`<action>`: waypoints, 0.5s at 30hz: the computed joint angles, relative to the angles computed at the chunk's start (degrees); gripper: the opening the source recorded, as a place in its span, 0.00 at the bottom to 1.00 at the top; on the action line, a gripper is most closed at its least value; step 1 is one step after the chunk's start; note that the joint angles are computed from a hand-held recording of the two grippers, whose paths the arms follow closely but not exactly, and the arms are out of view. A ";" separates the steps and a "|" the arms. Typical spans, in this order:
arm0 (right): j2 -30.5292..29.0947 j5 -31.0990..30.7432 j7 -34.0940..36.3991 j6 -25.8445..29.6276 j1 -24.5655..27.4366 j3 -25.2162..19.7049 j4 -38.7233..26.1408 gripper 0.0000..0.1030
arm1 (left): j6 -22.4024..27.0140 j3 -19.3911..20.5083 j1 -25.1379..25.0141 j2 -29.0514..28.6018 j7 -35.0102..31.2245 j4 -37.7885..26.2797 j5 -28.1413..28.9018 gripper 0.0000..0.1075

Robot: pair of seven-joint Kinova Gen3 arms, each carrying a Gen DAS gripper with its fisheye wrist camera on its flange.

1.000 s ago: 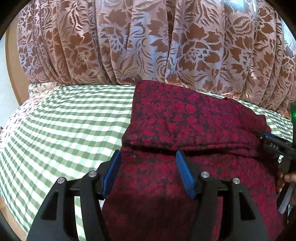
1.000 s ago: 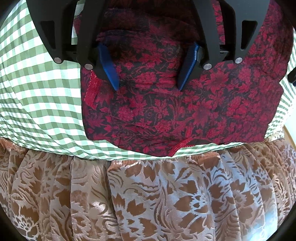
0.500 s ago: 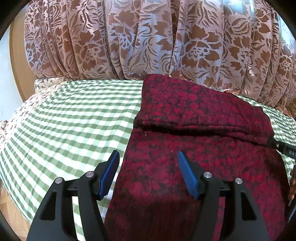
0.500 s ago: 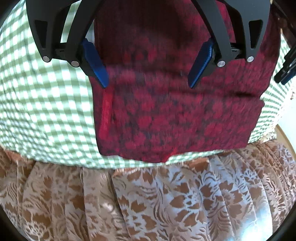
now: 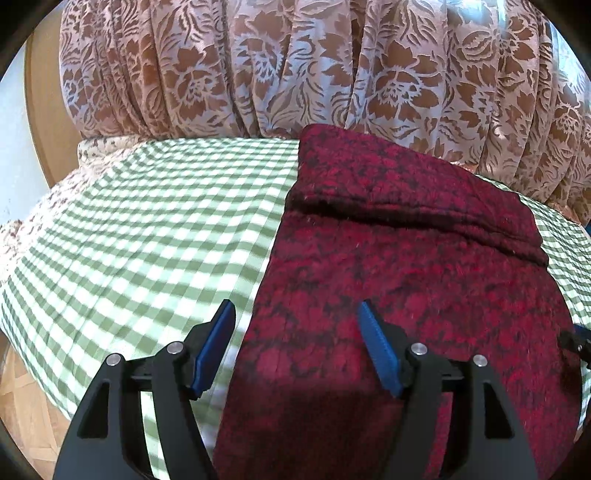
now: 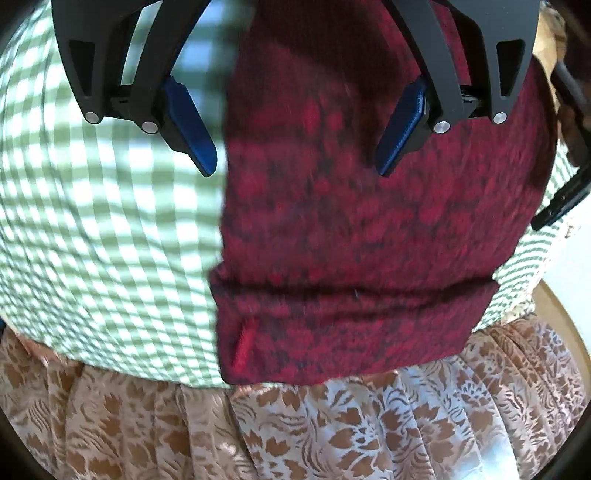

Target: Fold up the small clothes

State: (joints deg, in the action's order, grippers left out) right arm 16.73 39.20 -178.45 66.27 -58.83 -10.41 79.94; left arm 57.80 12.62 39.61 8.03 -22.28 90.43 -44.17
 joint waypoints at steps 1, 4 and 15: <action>-1.00 -0.28 -1.79 -0.57 -0.59 -0.20 1.68 0.84 | -0.28 -0.01 -0.11 -0.71 0.04 0.84 0.42 0.64; -3.53 -0.23 -5.68 -2.66 -1.35 -1.81 5.68 0.84 | -1.03 0.59 -1.20 -3.75 -0.24 4.19 2.57 0.64; -8.30 -1.92 -14.49 -13.96 -2.49 -8.41 14.28 0.71 | -4.60 4.84 -8.15 -14.95 -7.66 16.06 18.87 0.60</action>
State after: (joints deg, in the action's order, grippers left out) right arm 8.43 37.28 -192.93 52.32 -61.32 -18.82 94.22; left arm 53.20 17.47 31.46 -6.91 -29.94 106.49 -25.30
